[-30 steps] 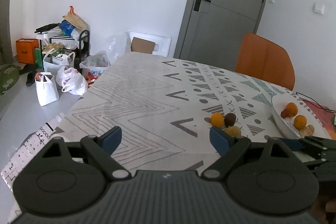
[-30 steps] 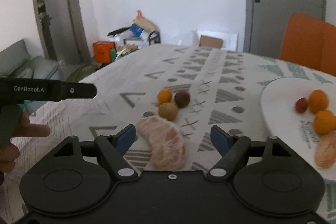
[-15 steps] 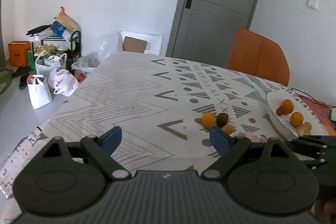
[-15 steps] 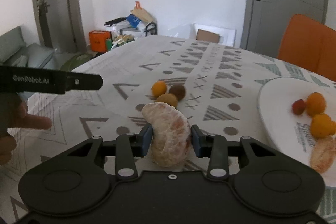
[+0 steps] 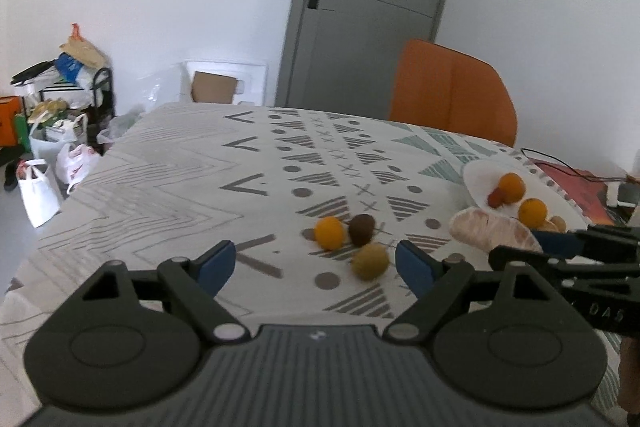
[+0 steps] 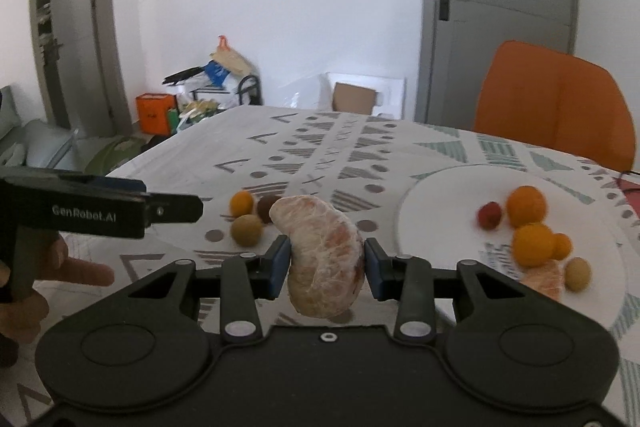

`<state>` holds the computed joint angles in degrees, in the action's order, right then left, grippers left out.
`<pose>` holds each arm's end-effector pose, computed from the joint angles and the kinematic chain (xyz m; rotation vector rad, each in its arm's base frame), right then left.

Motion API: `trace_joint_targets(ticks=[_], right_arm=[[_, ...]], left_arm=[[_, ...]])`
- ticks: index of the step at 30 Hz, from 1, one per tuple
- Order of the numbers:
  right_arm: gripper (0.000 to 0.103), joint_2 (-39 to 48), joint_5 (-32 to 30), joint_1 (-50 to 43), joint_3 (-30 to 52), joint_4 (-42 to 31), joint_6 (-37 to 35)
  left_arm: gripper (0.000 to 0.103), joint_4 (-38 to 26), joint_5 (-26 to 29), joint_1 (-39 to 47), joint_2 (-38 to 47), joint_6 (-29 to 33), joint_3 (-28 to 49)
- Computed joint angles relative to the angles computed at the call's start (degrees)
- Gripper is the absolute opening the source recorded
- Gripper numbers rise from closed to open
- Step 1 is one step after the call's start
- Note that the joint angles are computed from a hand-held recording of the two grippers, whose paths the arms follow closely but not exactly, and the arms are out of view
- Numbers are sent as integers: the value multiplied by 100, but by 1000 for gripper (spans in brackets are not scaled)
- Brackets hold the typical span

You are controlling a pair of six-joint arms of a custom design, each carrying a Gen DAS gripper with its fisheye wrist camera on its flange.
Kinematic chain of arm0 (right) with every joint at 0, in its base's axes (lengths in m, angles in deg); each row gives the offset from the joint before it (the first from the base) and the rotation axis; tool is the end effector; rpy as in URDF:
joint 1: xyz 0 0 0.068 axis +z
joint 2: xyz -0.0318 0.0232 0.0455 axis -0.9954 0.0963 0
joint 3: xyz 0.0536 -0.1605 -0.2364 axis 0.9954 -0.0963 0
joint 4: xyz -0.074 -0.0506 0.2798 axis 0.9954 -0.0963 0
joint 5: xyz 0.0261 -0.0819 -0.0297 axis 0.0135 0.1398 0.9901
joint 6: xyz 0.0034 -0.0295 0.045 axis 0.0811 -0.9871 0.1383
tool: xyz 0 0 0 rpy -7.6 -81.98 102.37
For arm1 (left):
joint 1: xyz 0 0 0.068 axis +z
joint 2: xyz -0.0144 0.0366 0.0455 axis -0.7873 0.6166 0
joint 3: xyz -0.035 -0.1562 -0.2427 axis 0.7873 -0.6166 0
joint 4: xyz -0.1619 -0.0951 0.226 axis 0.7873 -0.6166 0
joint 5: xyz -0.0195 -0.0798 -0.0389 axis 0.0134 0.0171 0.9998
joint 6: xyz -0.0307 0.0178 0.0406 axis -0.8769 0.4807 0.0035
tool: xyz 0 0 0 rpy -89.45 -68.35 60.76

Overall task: Organize fruits
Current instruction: 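Carry the pomelo segment toward the plate while the left gripper grasps a kiwi, then release the pomelo segment and kiwi onto the white plate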

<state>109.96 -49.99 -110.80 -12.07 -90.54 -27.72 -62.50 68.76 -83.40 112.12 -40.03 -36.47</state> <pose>0.1851 -0.0661 0.1738 -0.3261 2.0798 0.2633 0.1816 -0.1024 0.1788 0.0986 2.1346 -0.3057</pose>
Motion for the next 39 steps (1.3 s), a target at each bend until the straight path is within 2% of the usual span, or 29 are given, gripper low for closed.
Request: trace_joint_targets(ticks=[4, 6, 11, 16, 18, 22, 39], right_arm=[[38, 71, -119, -359, 14, 50, -63], [38, 109, -175, -542, 27, 66, -93], [38, 277, -352, -1005, 89, 112, -175], [38, 592, -466, -1390, 174, 273, -213], [38, 697, -513, -1528, 197, 313, -232], [38, 926, -583, -1707, 256, 429, -227], [38, 1807, -481, -1610, 475, 1239, 265]], left_arm=[[79, 195, -24, -153, 322, -26, 96], [69, 287, -68, -219, 494, -13, 155], [59, 460, -150, -398, 1014, -41, 352], [45, 394, -316, -517, 1536, -59, 641], [24, 388, -236, -517, 1735, -23, 739], [24, 383, -274, -606, 1875, -15, 810], [24, 150, -677, -843, 1396, -13, 962]])
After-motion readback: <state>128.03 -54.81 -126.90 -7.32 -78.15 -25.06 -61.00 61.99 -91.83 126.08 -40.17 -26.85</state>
